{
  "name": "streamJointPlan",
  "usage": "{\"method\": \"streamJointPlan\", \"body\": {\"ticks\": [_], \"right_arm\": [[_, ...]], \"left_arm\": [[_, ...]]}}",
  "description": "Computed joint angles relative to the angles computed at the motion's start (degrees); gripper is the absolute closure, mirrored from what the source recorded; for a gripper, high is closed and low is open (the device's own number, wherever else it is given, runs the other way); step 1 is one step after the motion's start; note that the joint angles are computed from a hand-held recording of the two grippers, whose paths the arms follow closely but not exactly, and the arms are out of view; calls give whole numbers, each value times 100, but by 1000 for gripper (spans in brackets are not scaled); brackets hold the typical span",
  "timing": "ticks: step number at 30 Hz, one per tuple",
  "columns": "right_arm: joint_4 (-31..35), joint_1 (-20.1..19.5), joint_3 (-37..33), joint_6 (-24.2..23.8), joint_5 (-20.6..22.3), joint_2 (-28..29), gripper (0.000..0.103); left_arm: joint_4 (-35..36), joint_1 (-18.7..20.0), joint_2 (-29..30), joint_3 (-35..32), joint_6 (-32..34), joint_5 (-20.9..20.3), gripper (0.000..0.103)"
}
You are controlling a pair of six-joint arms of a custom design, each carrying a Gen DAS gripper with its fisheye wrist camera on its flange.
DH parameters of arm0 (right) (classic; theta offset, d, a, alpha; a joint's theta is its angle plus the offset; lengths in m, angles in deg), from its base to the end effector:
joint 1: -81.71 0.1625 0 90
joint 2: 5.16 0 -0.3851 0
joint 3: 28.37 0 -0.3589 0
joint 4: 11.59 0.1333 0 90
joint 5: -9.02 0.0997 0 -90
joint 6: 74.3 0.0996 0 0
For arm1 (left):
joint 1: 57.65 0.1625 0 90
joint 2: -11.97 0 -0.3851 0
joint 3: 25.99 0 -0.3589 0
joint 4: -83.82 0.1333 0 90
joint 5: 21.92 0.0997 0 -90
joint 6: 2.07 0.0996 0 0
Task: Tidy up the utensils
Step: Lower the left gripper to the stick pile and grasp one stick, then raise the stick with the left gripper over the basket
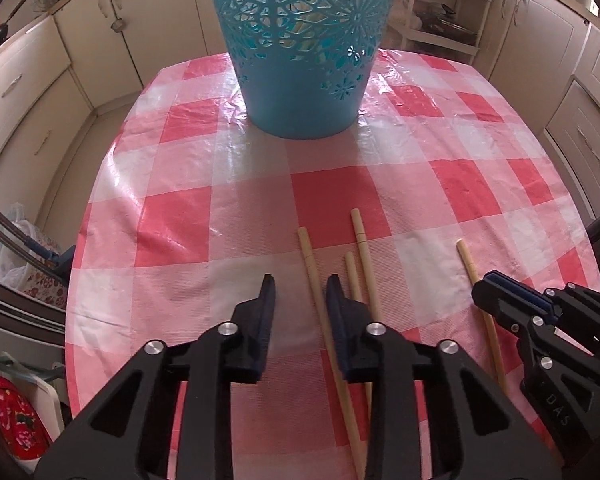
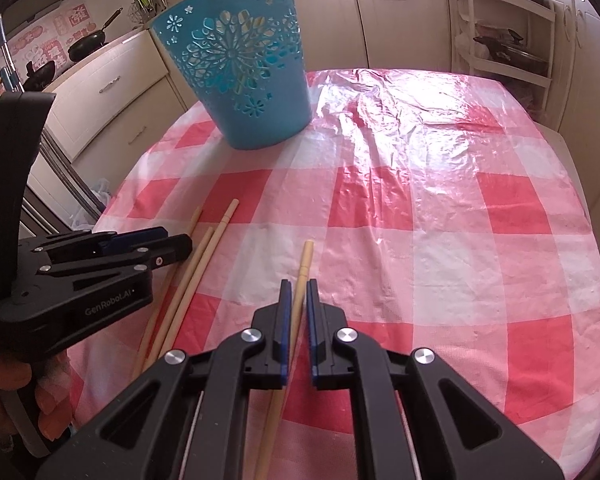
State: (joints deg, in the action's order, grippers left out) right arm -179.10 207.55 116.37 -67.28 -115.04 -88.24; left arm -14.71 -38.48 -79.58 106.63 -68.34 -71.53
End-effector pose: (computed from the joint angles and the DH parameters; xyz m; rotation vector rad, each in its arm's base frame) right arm 0.2591 -0.2264 0.1768 0.5431 -2.5621 0.6319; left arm -0.2216 -0.2865 0.1941 0.3406 2.3043 -0.5457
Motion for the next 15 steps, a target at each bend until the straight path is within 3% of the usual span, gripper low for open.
{"method": "streamJointPlan", "body": {"ticks": [4,10,15], "right_arm": [[-115,-50,14,-23,42,16,95],[-162,-31,-3,-58,-10,70,95],[-196,12,-9,-94,-59,124,93]], "left_arm": [[-264,65,-133,94,111,-23,97],[-564,274,-368,121,248,-297,98],[-318,113,-736,87,34,-289,98]]}}
